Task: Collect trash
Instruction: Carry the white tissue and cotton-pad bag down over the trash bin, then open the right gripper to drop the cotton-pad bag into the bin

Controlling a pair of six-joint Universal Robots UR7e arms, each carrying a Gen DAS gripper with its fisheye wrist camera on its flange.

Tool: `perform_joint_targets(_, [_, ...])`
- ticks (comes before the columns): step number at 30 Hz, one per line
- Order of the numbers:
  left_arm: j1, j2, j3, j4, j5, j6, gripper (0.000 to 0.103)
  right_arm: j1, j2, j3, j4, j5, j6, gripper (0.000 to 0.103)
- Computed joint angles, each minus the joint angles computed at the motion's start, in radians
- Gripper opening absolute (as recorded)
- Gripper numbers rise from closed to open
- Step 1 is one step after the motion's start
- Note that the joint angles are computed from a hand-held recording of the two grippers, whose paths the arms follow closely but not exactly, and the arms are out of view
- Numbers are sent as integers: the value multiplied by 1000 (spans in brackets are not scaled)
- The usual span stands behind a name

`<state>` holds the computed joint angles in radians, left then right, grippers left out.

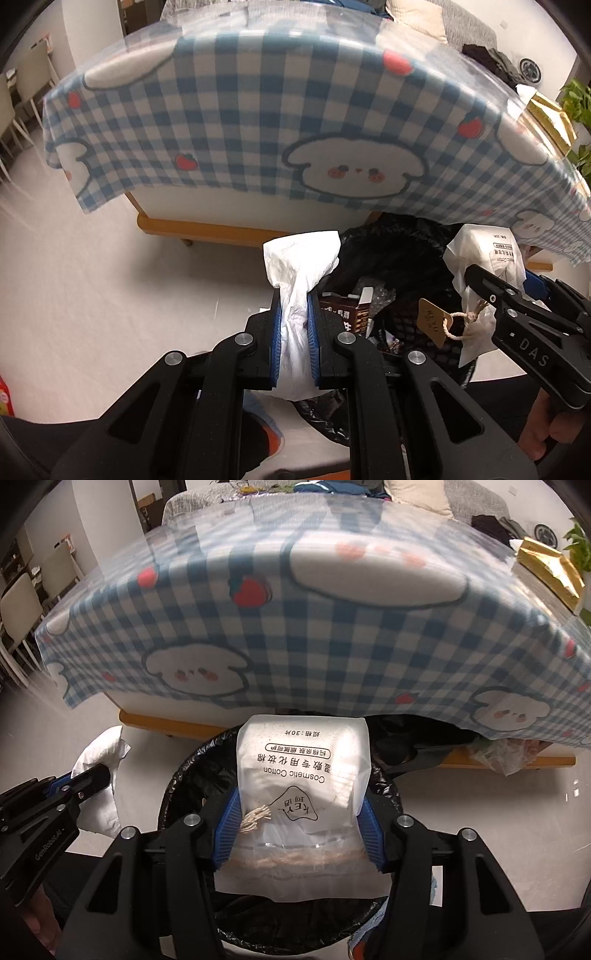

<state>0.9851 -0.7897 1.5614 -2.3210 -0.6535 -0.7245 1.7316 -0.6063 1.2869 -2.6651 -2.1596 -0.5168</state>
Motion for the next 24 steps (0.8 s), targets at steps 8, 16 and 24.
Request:
perform_joint_targets(8, [33, 26, 2, -23, -11, 25, 11, -9, 38, -7, 1, -23, -3, 54])
perform_joint_targets(16, [45, 25, 16, -30, -27, 17, 11, -18, 59, -6, 6, -25, -3, 55])
perform_joint_targets(24, [47, 34, 12, -25, -14, 9, 11, -13, 52, 9, -7, -12, -22, 68])
